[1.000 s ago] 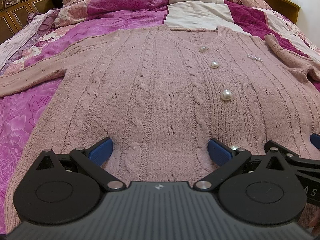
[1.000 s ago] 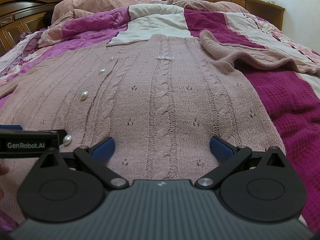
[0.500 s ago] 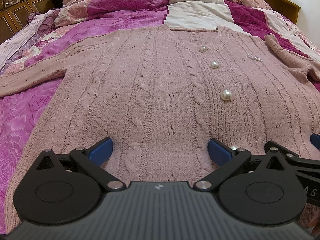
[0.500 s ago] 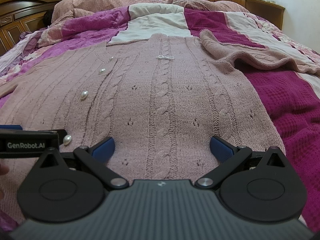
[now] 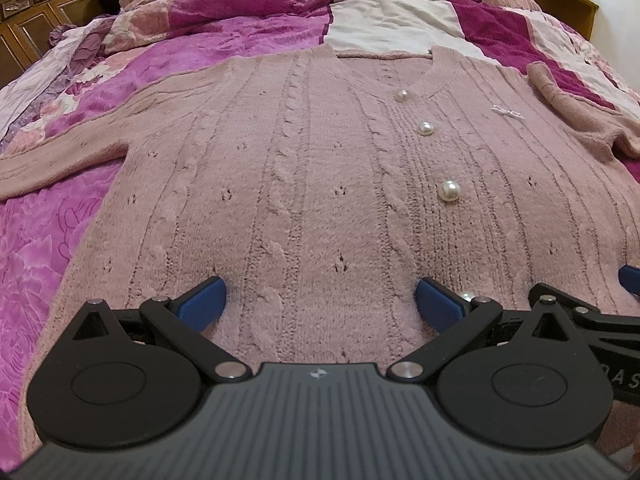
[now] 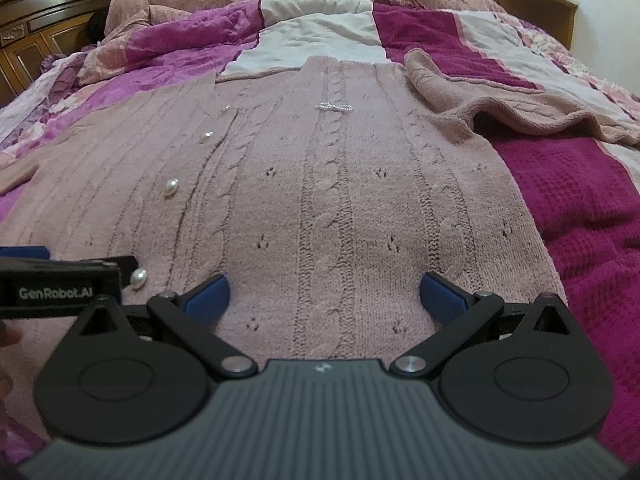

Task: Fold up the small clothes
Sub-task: 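Move the right tool to the cardigan sleeve cuff and close on it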

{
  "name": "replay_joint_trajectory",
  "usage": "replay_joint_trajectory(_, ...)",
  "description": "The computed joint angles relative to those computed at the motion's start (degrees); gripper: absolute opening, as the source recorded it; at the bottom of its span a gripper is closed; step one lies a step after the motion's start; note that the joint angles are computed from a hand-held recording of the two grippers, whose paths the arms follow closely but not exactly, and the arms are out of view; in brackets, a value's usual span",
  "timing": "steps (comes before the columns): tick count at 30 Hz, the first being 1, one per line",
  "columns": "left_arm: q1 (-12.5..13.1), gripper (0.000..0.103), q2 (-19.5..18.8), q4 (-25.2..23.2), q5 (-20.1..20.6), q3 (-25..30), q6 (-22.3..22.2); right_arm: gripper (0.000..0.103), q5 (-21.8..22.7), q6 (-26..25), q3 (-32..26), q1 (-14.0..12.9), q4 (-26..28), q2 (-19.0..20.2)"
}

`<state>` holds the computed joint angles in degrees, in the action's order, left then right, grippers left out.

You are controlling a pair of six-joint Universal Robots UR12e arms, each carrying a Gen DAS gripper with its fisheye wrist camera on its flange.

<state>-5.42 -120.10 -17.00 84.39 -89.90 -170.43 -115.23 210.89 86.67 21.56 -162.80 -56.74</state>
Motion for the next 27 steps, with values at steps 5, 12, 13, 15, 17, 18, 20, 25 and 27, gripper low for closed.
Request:
replay_joint_trajectory(5,0.61,0.103,0.51,-4.62,-2.15,1.38,-0.35,0.103,4.80,2.64,1.62,-1.29,-1.29,-1.95)
replay_joint_trajectory(12,0.77,0.103,0.88,-7.28,-3.28,3.56,-0.95,0.103,7.05,2.39,3.79,-3.16,-5.99,-4.29)
replay_joint_trajectory(13,0.76,0.103,0.92,-7.43,-3.44,3.85,-1.09,0.103,7.28,2.69,4.02,-3.49,-6.50,-4.52)
replay_joint_trajectory(15,0.73,0.103,0.97,-8.07,-3.99,4.55,-1.29,0.103,7.47,3.31,4.38,-4.35,-7.04,-4.97)
replay_joint_trajectory(17,0.68,0.103,0.95,-8.65,-4.31,5.13,-1.69,0.103,6.79,3.74,4.63,-5.02,-7.27,-5.26)
replay_joint_trajectory(18,0.64,0.103,0.92,-8.84,-4.29,5.36,-1.89,0.103,6.43,4.00,4.75,-5.41,-7.26,-5.40)
replay_joint_trajectory(20,0.47,0.103,0.80,-9.17,-3.82,5.75,-2.24,0.103,6.20,4.67,5.24,-6.18,-7.67,-5.76)
replay_joint_trajectory(25,0.15,0.103,0.30,-10.45,-2.67,6.52,-2.93,0.103,4.83,7.81,6.15,-8.40,-7.53,-6.35)
replay_joint_trajectory(27,0.04,0.103,0.08,-11.02,-2.34,6.87,-3.36,0.103,4.57,9.25,6.41,-9.26,-7.14,-6.51)
